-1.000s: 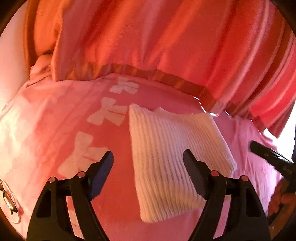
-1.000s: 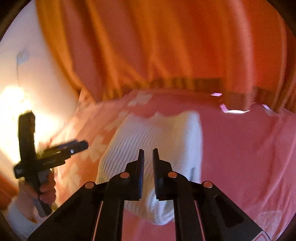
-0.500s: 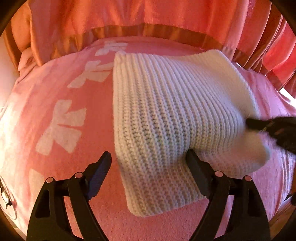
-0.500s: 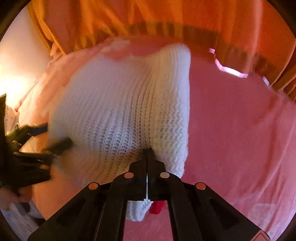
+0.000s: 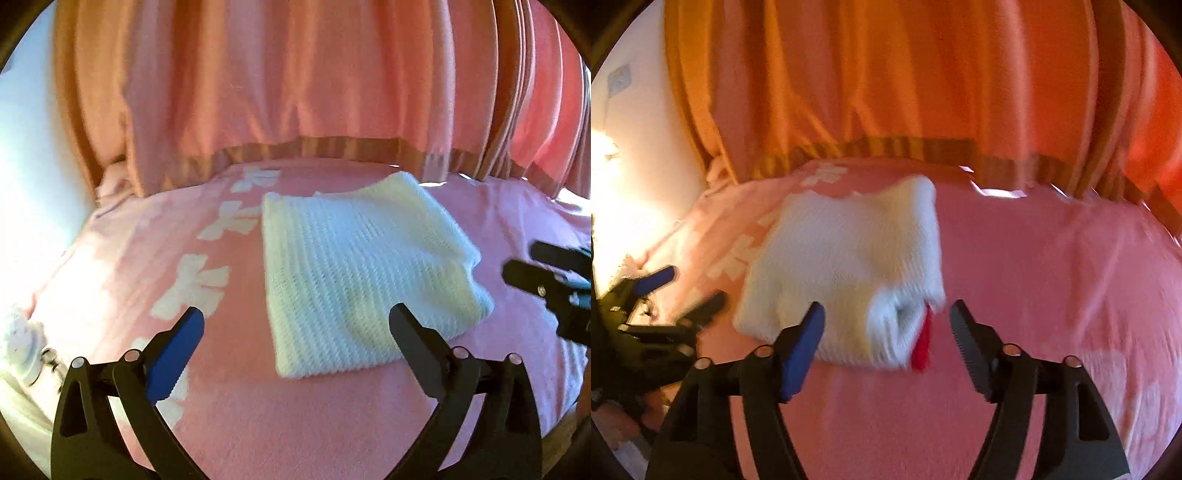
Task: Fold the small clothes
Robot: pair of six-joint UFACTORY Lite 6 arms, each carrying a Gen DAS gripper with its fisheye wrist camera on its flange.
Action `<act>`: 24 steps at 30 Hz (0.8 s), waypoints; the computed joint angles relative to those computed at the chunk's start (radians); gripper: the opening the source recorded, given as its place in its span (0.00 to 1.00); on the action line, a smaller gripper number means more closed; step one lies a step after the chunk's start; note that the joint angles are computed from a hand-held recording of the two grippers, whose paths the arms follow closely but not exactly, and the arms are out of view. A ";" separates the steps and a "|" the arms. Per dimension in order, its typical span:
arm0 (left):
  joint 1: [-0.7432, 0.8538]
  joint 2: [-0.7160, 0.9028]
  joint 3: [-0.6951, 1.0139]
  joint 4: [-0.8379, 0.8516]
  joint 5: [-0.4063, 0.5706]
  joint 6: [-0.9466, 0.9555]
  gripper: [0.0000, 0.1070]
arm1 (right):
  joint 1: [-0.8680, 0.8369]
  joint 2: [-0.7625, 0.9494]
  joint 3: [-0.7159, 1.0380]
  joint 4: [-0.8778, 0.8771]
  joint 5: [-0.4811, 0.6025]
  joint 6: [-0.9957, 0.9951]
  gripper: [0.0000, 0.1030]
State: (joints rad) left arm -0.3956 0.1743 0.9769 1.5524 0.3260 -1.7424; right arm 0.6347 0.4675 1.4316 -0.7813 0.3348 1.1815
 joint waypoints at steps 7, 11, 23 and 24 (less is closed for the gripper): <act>-0.063 -0.047 -0.171 0.223 0.096 -0.365 0.92 | 0.062 -0.043 -0.199 -0.266 0.004 0.356 0.70; -0.109 -0.031 -0.197 0.293 0.173 -0.470 0.92 | 0.105 -0.058 -0.244 -0.428 0.063 0.512 0.72; -0.161 0.066 -0.203 0.384 0.246 -0.604 0.92 | 0.118 -0.027 -0.263 -0.479 0.068 0.606 0.73; -0.163 0.071 -0.203 0.389 0.250 -0.610 0.92 | 0.121 -0.022 -0.262 -0.481 0.069 0.610 0.73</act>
State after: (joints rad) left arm -0.5586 0.2450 0.7740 1.9418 0.5761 -2.3529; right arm 0.7560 0.4455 1.1700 -1.2625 0.4038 1.7913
